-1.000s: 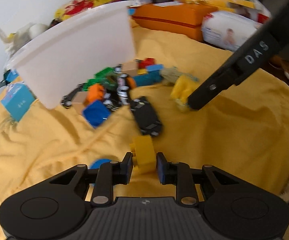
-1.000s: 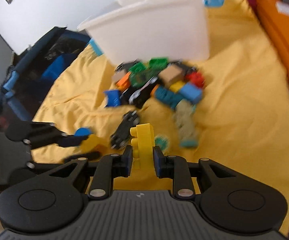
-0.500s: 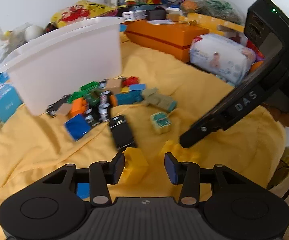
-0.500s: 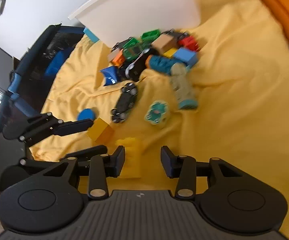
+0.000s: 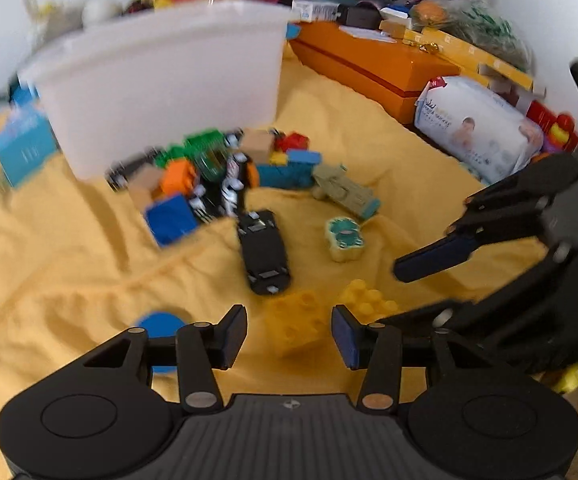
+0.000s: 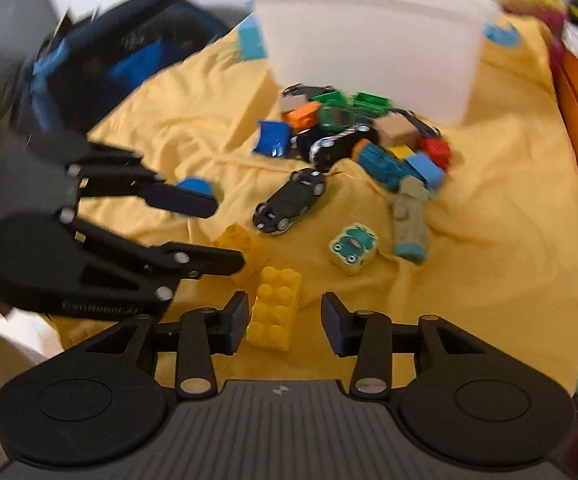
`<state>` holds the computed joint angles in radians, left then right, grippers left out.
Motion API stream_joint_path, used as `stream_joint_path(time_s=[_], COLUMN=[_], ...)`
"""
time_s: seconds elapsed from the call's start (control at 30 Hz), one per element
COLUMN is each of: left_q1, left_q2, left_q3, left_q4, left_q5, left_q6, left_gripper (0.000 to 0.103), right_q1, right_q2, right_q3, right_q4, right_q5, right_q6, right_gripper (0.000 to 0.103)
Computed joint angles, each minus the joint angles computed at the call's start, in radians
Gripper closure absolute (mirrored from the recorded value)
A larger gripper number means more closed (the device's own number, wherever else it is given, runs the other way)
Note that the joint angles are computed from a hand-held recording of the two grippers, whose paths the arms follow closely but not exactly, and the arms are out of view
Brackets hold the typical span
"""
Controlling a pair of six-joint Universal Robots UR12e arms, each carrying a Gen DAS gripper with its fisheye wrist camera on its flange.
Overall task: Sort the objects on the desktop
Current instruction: 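Grasp the small yellow brick with the left tool while the right tool grasps the long yellow brick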
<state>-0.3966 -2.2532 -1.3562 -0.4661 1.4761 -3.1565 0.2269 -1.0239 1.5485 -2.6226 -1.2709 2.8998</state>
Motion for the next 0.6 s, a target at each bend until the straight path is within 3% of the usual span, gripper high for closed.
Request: stream_joint_path(time_s=[0.07, 0.13, 0.3, 0.33, 0.37, 0.6], left_q1=[0.001, 0.005, 0.006, 0.004, 0.004, 0.008], left_q2=[-0.001, -0.003, -0.01, -0.012, -0.013, -0.011], left_q3=[0.002, 0.006, 0.008, 0.01, 0.01, 0.005], left_q4=[-0.027, -0.057, -0.052, -0.046, -0.046, -0.042], left_q5=[0.003, -0.007, 0.001, 0.01, 0.016, 0.007], left_q6=[-0.005, -0.025, -0.034, -0.028, -0.022, -0.013], left_gripper=[0.055, 0.055, 0.059, 0.066, 0.066, 0.067], right_q1=[0.012, 0.011, 0.02, 0.02, 0.02, 0.025], right_q2=[0.007, 0.013, 0.019, 0.019, 0.019, 0.022], right_q3=[-0.009, -0.018, -0.028, -0.028, -0.029, -0.02], right_q4=[0.006, 0.026, 0.056, 0.06, 0.066, 0.031], right_q5=[-0.041, -0.033, -0.063, -0.062, -0.058, -0.079], right_q6=[-0.033, -0.036, -0.067, -0.075, -0.079, -0.127], right_gripper=[0.057, 0.057, 0.059, 0.068, 0.075, 0.075])
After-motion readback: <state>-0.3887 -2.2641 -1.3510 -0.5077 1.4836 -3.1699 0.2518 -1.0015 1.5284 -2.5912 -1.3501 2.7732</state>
